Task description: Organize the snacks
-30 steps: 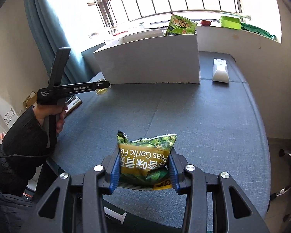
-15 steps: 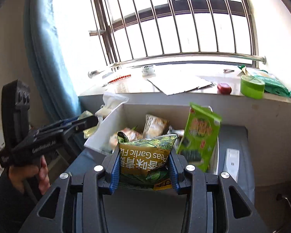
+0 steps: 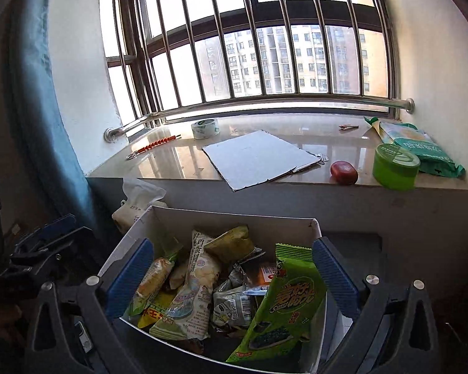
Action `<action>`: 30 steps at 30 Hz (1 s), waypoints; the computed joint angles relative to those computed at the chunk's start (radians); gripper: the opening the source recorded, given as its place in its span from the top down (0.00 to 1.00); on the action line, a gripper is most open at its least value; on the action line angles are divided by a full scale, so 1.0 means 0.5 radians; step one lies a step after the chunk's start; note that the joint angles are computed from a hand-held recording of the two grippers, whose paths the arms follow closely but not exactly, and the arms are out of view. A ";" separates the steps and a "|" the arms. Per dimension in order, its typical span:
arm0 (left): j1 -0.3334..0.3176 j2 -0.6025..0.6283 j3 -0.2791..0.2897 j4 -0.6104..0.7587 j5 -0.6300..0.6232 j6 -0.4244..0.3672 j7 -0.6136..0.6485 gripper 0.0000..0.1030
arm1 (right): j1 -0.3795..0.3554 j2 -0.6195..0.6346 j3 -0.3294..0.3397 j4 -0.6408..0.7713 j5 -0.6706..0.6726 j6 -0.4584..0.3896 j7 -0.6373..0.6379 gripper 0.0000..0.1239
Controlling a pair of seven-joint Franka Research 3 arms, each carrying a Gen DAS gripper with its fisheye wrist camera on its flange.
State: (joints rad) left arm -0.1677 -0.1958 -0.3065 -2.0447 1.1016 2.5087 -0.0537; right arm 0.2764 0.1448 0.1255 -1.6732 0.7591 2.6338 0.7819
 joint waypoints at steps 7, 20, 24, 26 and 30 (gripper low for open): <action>-0.086 -0.089 -0.173 0.008 0.143 -0.432 -0.136 0.00 | 0.013 -0.216 -0.011 -0.269 0.145 0.161 -0.161 0.17; -0.335 -0.213 -0.352 -0.002 -0.035 -0.673 -0.071 0.00 | 0.173 -0.974 -0.259 -0.929 0.551 0.009 -0.674 0.17; -0.420 -0.220 -0.452 0.002 -0.067 -0.860 -0.149 0.00 | 0.187 -1.215 -0.315 -1.149 0.492 0.010 -0.650 0.17; -0.472 -0.223 -0.473 -0.014 -0.101 -0.900 -0.188 0.00 | 0.182 -1.319 -0.342 -1.244 0.439 -0.027 -0.603 0.17; -0.555 -0.207 -0.517 -0.020 -0.183 -1.026 -0.268 0.00 | 0.161 -1.520 -0.355 -1.455 0.325 -0.008 -0.499 0.17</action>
